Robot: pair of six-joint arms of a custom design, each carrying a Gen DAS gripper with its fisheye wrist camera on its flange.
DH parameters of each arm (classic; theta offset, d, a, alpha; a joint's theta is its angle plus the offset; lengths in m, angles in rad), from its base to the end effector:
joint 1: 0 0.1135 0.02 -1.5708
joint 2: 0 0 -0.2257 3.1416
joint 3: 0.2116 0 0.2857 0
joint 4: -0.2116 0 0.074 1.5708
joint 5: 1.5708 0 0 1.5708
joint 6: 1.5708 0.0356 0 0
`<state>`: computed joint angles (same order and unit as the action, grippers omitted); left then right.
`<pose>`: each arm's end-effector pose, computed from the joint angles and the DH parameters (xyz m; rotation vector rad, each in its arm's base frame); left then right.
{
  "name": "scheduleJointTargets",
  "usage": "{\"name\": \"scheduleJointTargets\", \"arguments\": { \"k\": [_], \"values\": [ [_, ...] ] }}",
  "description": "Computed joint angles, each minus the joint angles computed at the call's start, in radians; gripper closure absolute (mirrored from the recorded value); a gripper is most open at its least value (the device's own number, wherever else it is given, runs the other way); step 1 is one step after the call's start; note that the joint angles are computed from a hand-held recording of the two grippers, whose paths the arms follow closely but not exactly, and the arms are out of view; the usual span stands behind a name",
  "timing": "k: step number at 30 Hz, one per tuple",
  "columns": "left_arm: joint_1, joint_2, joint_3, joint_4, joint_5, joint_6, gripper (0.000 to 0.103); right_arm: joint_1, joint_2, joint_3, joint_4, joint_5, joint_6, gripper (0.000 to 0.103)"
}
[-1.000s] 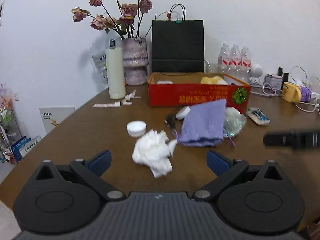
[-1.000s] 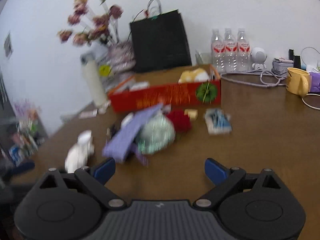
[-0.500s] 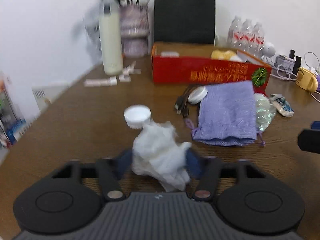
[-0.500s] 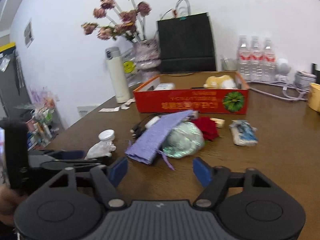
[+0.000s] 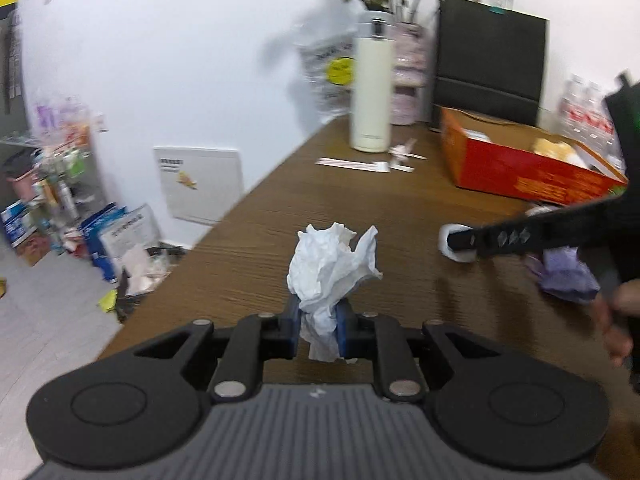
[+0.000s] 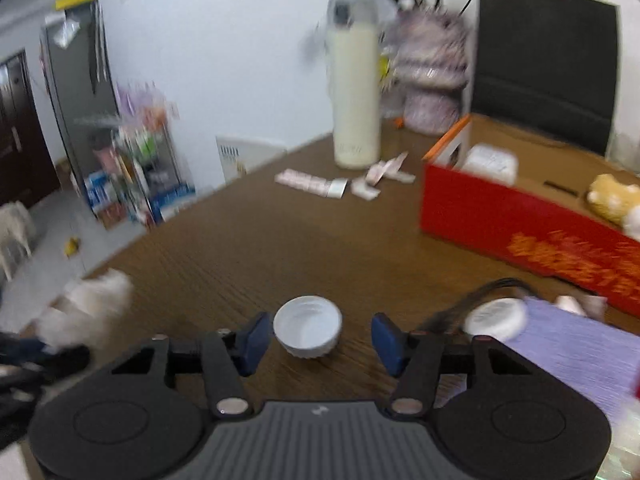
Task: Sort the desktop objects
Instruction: 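Grasp the crumpled tissue with the left tool while the right tool grasps the white lid, then carry the tissue and white lid into the cardboard box and release both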
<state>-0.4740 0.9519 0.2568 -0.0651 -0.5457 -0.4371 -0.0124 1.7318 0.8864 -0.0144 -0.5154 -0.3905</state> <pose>0.2021 -0.0829 0.0926 -0.2223 2.1927 0.1368 0.3551 0.0131 0.0875 -0.6582 2.2336 0.4263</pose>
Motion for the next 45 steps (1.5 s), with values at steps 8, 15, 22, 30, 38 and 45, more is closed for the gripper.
{"name": "scheduleJointTargets", "arguments": {
  "k": [8,15,22,30,38,45],
  "values": [
    [0.021,0.054,0.019,0.047,0.035,0.043,0.085,0.063,0.013,-0.027,0.072,0.079,-0.005,0.064],
    [-0.076,0.044,0.034,0.048,-0.009,0.033,0.085,-0.099,-0.253,-0.237,0.130,-0.010,-0.032,0.064],
    [-0.227,0.116,0.105,0.084,-0.059,0.012,0.085,-0.465,-0.360,-0.210,0.026,-0.098,-0.042,0.064],
    [-0.453,0.175,0.168,0.095,-0.165,-0.019,0.085,-0.801,-0.528,-0.321,-0.207,-0.331,-0.287,0.064],
    [-0.546,0.142,0.164,0.125,-0.199,0.040,0.085,-0.976,-0.551,-0.342,-0.352,-0.495,-0.421,0.064],
    [-0.365,0.386,0.344,0.261,-0.027,0.173,0.085,-0.827,-0.469,-0.271,-0.143,-0.447,-0.221,0.064]
  ]
}}
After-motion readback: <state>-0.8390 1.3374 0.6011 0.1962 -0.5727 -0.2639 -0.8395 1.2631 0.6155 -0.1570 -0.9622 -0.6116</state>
